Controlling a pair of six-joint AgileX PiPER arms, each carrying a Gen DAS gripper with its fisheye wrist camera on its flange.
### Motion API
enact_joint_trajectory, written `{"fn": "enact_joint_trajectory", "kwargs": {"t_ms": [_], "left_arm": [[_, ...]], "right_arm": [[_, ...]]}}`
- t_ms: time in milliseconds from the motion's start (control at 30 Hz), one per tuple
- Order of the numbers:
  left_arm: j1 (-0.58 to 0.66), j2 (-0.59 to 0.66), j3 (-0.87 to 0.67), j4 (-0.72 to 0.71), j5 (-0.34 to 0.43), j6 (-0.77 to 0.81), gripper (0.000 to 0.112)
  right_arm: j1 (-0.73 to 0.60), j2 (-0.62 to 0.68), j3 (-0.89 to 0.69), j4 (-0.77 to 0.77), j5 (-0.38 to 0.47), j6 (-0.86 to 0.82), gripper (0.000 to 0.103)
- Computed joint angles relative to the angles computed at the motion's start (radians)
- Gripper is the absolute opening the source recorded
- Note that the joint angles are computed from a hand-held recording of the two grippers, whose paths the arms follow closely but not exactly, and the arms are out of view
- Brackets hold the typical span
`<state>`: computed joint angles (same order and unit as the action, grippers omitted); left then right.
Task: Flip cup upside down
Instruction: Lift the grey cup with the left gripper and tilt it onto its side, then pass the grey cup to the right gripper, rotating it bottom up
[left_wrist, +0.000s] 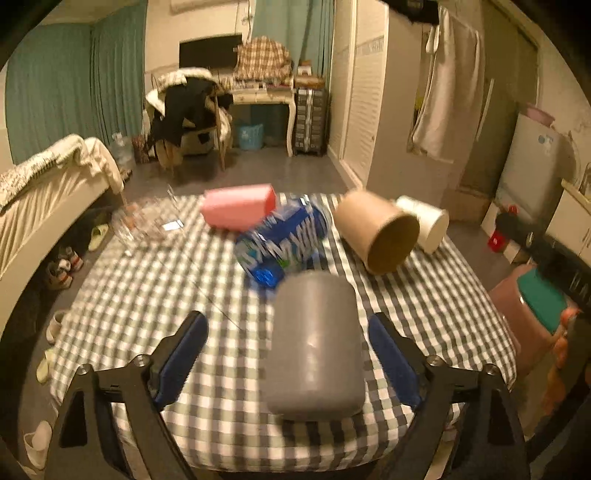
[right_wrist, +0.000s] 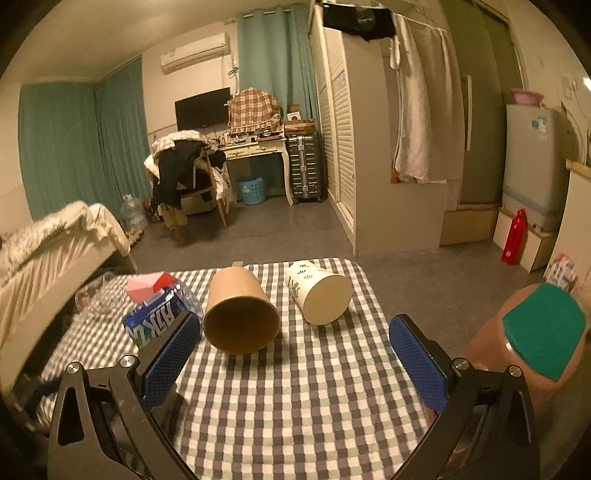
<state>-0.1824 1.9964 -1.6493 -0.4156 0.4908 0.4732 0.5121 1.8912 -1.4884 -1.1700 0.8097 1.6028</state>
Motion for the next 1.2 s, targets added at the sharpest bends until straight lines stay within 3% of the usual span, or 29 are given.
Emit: {"fn": "enact_joint_trajectory", "kwargs": {"t_ms": [300, 433, 733, 900, 1100, 1200], "left_arm": [[0.16, -0.051, 0.084, -0.359, -0.086, 0.419, 0.102], [0.227, -0.038, 0.118, -0.566, -0.115, 0.619, 0.103], [0.294, 0.004, 0.183, -0.778, -0.177, 0.826, 0.103], [0.279, -0.007, 0.234, -0.964, -0.267, 1.066, 0.103], [0.302, 0.006, 0.227, -0.942, -0.223, 1.04, 0.103], [0.304, 0.007, 0.231, -0.95, -0.221, 1.05, 0.103]], "right_arm": [[0.192, 0.039, -0.006, 0.047, 0.094, -0.03, 0.103], [0.258, 0.15, -0.139, 0.09, 0.175, -0.093, 0.103], [0.316, 0.359, -0.406, 0.173, 0.214, -0.172, 0.103], [0.323, 0.507, -0.608, 0.218, 0.272, -0.258, 0.103], [0.309, 0.61, -0.755, 0.229, 0.308, -0.308, 0.101], [0.292, 0.658, -0.826, 0.237, 0.333, -0.329, 0.091]]}}
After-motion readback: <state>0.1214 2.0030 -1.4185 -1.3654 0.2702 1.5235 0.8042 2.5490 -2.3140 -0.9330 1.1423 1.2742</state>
